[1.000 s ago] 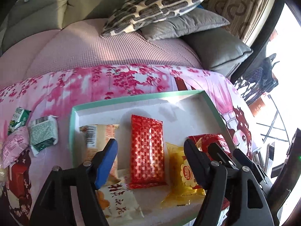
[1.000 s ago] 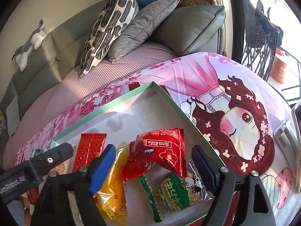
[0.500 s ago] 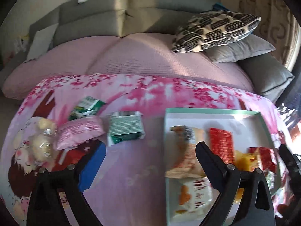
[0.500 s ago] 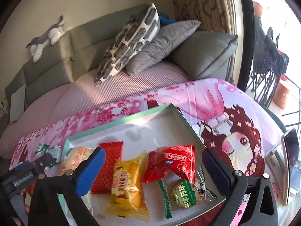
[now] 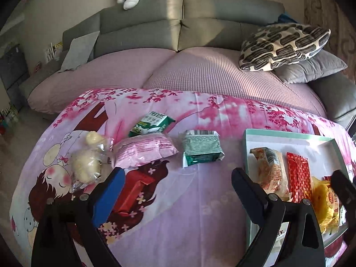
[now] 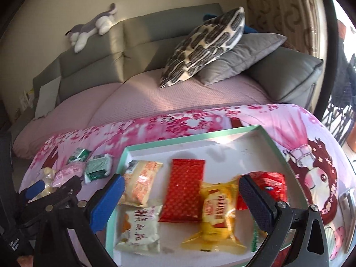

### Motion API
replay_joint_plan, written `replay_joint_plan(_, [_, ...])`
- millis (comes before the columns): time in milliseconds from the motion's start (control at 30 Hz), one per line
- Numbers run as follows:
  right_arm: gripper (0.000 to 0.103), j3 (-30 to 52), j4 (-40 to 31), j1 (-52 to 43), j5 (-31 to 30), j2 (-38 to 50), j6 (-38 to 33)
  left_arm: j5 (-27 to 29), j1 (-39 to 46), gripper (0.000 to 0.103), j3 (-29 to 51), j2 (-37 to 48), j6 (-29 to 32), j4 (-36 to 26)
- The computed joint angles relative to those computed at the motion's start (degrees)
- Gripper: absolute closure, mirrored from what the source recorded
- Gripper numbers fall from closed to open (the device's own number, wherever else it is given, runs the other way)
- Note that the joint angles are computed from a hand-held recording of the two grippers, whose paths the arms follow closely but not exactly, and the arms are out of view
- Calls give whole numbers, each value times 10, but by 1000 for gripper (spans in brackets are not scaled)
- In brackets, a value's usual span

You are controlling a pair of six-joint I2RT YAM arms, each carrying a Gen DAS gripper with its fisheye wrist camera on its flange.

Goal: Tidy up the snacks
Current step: 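Move both open grippers back to the remaining snack pile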

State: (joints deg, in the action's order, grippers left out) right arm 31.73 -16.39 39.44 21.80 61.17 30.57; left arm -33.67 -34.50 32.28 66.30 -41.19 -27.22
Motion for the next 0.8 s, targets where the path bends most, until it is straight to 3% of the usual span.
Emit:
replay_joint_plan(133, [0,8,18,30,0,25,3,-29,2,7,-3,-9,-3,-19])
replay_joint_plan(433, [0,21,45,69,-13,77,34,-22,65,7,-29,-59,31,-26])
replay_joint_plan(633, [0,41,57,102,-17,135,49,31,135,7,-51,-91,97,-17])
replay_joint_plan(800, [0,77,50,145,3,198,55,109,227,7,-75,-145,182,0])
